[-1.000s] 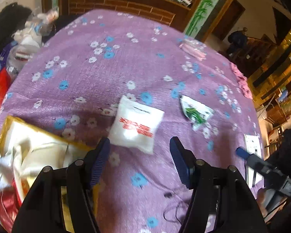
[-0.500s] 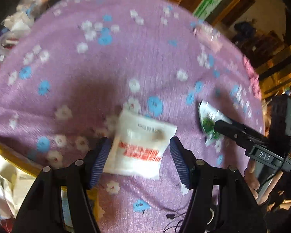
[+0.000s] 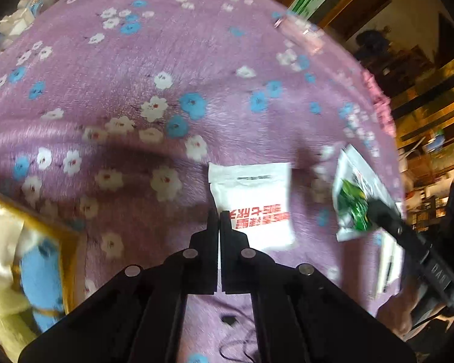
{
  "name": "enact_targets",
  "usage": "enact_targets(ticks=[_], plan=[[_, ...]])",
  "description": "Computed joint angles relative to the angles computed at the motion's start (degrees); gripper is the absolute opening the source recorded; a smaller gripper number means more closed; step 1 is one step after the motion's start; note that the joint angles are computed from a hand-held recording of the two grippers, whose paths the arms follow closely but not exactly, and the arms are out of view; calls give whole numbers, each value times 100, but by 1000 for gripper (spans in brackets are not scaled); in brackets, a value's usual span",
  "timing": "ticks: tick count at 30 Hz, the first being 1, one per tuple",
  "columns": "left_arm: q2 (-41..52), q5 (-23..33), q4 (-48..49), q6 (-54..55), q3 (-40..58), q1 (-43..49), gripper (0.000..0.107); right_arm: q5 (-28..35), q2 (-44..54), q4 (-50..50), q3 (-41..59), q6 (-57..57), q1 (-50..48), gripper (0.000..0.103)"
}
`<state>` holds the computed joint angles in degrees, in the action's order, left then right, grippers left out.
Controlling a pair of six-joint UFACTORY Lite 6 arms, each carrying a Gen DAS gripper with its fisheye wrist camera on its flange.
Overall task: Organize soft objects
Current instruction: 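Grasp the white green-print packet with right gripper while left grasps the white red-text packet, then carry both packets into the foam box and open both grippers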
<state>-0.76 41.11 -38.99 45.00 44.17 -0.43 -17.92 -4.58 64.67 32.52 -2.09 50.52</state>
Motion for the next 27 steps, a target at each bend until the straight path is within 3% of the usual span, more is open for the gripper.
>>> enact_targets(ticks=[2,6,9,12,16,20,23,27], plan=[[-435,296,-112,174,-262,339,0,-790,-638,775,-591,81,805,7],[-1736,1492,-271,1117,-992,1730,0,-1863,-904,1674,-1001,442,2099,7],[-2244,2333,-217,1841,-1251,2983,0,-2150,-711,1563,-963,677,2386,7],[-2460,2846,-219,2182,-1333,3660,0,-2280,-670,1520,-904,657,2513,7],[-2442,3718,-113,2645,-1056,4752,0,-2532,-591,1154,-957,1038,2613,7],[-2105,4767,7,3169,-386,5916,0,-2952,-468,1449,-802,858,3116,7],[-1513,5426,79,3542,459,6719,0,-3385,30,1783,-203,478,3667,7],[-556,5874,-121,3756,1633,7329,0,-3298,783,1526,606,628,3897,7]])
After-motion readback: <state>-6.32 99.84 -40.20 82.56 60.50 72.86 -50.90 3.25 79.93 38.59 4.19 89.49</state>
